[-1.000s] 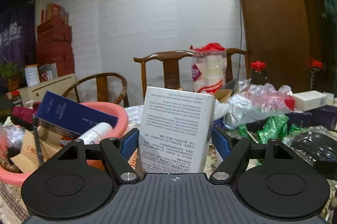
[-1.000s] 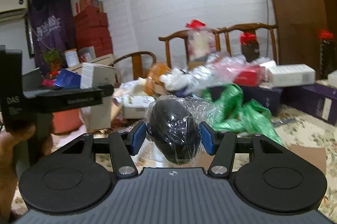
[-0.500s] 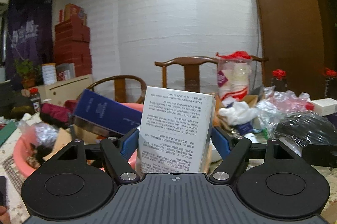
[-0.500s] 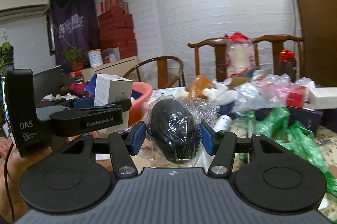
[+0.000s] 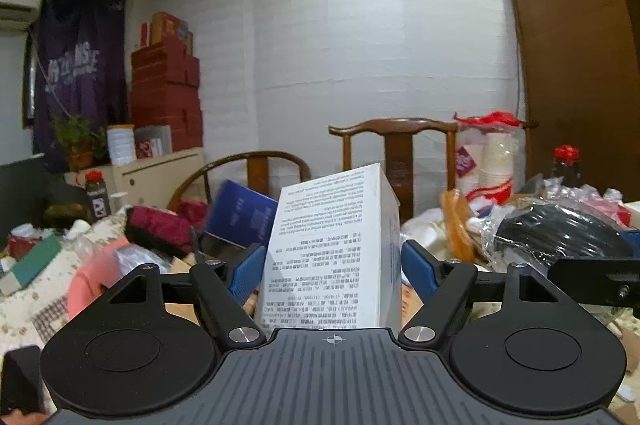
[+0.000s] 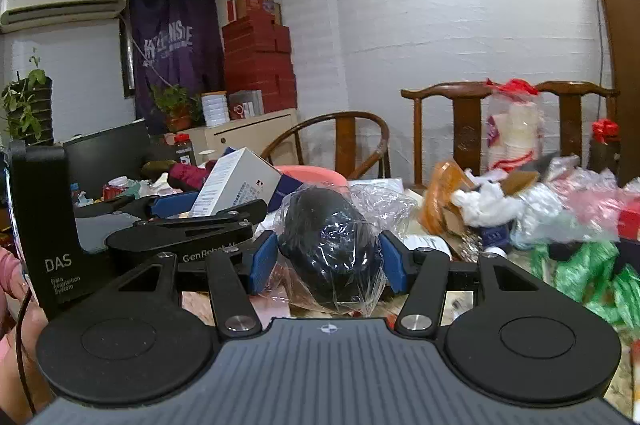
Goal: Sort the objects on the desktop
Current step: 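Carry the white box and the black object with both grippers to the basin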
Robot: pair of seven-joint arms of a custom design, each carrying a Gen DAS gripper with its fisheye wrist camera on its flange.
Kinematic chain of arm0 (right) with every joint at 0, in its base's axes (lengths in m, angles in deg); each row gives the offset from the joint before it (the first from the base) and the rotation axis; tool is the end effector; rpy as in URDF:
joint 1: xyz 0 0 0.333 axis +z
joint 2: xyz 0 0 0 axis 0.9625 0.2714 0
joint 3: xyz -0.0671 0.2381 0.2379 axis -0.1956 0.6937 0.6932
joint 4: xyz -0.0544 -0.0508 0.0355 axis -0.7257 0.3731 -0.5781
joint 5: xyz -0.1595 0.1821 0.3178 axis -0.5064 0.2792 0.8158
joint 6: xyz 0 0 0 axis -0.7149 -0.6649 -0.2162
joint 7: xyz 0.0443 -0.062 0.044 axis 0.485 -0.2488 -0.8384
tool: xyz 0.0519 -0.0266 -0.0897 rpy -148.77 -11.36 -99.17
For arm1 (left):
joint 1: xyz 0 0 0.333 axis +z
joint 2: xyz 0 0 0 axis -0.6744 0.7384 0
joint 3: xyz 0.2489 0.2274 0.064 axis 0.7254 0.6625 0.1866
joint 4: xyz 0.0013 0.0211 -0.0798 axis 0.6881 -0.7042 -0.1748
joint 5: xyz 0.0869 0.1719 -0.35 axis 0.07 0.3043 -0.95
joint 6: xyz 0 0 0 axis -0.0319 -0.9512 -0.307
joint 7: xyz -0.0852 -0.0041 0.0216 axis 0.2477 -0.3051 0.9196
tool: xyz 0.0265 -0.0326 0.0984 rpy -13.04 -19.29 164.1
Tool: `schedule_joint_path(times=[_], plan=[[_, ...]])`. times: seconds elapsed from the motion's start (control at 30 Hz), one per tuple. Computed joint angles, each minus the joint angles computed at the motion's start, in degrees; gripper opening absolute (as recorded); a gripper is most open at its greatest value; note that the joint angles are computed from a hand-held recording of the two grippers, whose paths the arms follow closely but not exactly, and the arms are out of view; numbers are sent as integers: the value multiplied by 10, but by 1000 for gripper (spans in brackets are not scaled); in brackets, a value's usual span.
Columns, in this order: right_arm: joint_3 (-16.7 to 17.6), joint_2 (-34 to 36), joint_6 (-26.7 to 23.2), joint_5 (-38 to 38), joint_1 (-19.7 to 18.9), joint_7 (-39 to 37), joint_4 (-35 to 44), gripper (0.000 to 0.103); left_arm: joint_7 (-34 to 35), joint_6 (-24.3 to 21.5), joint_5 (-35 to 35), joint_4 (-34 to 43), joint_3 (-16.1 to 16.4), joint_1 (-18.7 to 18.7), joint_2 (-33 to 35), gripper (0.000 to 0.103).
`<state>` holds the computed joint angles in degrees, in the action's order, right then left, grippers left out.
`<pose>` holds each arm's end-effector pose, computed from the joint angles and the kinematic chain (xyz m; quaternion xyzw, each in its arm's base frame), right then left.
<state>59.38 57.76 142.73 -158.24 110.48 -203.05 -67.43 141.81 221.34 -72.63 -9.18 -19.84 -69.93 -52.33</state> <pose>0.5045 0.4494 0.5501 -0.5201 0.5991 -0.3901 0.4674 0.6201 -0.3644 0.5242 -0.3750 0.6768 -0.5218 0.3592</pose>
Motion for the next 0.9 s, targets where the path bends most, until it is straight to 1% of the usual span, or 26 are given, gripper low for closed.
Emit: schedule_joint_path(times=[0.1, 0.23, 0.37, 0.43, 0.47, 0.5, 0.53, 0.6, 0.63, 0.7, 0.73, 0.77, 0.8, 0.9], plan=[[-3, 18, 6, 2, 1, -16, 32, 61, 10, -3, -12, 17, 16, -9, 5, 75], [-16, 51, 22, 13, 4, -43, 86, 61, 39, -14, -54, 57, 59, -37, 20, 75], [-37, 95, 42, 42, 12, -88, 156, 61, 74, -37, -118, 117, 129, -83, 48, 75], [-48, 121, 53, 62, 16, -113, 195, 61, 81, -52, -146, 146, 168, -104, 64, 75], [-54, 135, 57, 74, 18, -126, 216, 61, 81, -60, -158, 161, 192, -117, 74, 75], [-58, 149, 61, 85, 20, -139, 237, 61, 77, -70, -172, 174, 229, -139, 84, 75], [-63, 163, 65, 97, 21, -151, 258, 61, 83, -77, -194, 191, 256, -153, 96, 75], [-70, 193, 73, 124, 22, -180, 302, 61, 36, -80, -158, 199, 267, -149, 104, 75], [-74, 208, 76, 137, 23, -196, 324, 61, 40, -91, -178, 214, 292, -161, 115, 75], [-80, 239, 80, 165, 23, -226, 369, 61, 14, -102, -182, 229, 337, -183, 134, 75], [-81, 255, 82, 181, 21, -242, 393, 61, -1, -110, -185, 239, 371, -198, 149, 75], [-82, 270, 84, 197, 20, -259, 415, 61, -22, -121, -191, 248, 414, -218, 166, 77], [-83, 288, 83, 215, 18, -275, 441, 61, -46, -133, -196, 259, 451, -232, 184, 76], [-79, 348, 75, 276, 10, -330, 531, 61, -97, -168, -183, 291, 500, -236, 219, 76]])
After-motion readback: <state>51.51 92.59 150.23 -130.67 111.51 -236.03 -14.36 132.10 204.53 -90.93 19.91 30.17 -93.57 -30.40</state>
